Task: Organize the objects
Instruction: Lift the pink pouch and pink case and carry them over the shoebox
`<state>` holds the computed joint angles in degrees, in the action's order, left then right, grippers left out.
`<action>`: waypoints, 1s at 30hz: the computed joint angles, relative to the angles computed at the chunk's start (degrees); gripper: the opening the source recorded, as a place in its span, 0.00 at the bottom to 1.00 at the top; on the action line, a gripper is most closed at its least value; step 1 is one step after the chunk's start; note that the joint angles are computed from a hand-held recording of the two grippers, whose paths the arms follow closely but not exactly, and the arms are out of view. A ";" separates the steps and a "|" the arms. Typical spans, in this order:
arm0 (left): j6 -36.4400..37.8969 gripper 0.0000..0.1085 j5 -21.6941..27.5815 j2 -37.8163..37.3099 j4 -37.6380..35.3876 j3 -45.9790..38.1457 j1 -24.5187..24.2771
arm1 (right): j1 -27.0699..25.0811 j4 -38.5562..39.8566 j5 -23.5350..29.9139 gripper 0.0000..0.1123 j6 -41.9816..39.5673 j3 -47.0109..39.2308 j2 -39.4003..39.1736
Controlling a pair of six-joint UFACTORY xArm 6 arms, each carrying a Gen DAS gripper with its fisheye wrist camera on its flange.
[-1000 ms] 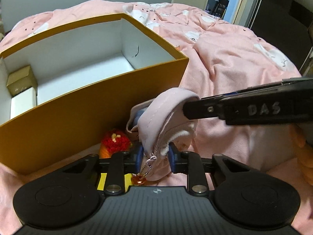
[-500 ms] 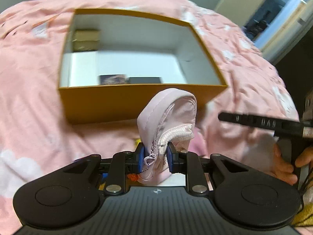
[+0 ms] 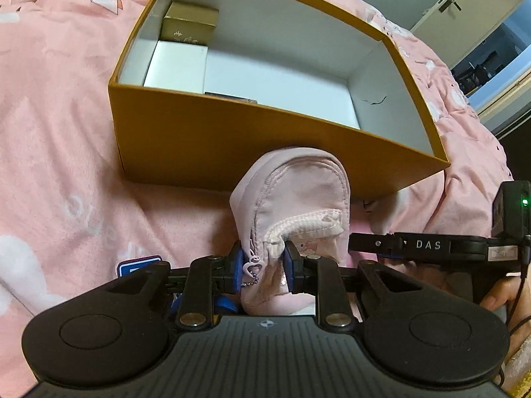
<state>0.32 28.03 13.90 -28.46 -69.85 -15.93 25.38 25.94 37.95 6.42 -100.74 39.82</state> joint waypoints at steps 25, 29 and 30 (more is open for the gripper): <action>8.79 0.21 -6.12 -8.94 -3.30 7.03 -1.94 | 3.76 -11.22 -14.38 0.16 -0.51 19.87 -20.19; 14.10 0.21 -7.67 -11.42 -8.77 7.09 -2.57 | 3.59 -9.91 -16.06 0.16 -3.45 20.70 -22.81; 15.05 0.21 -8.08 -11.70 -9.95 6.84 -2.63 | 3.54 -9.42 -16.31 0.16 -4.31 20.60 -23.41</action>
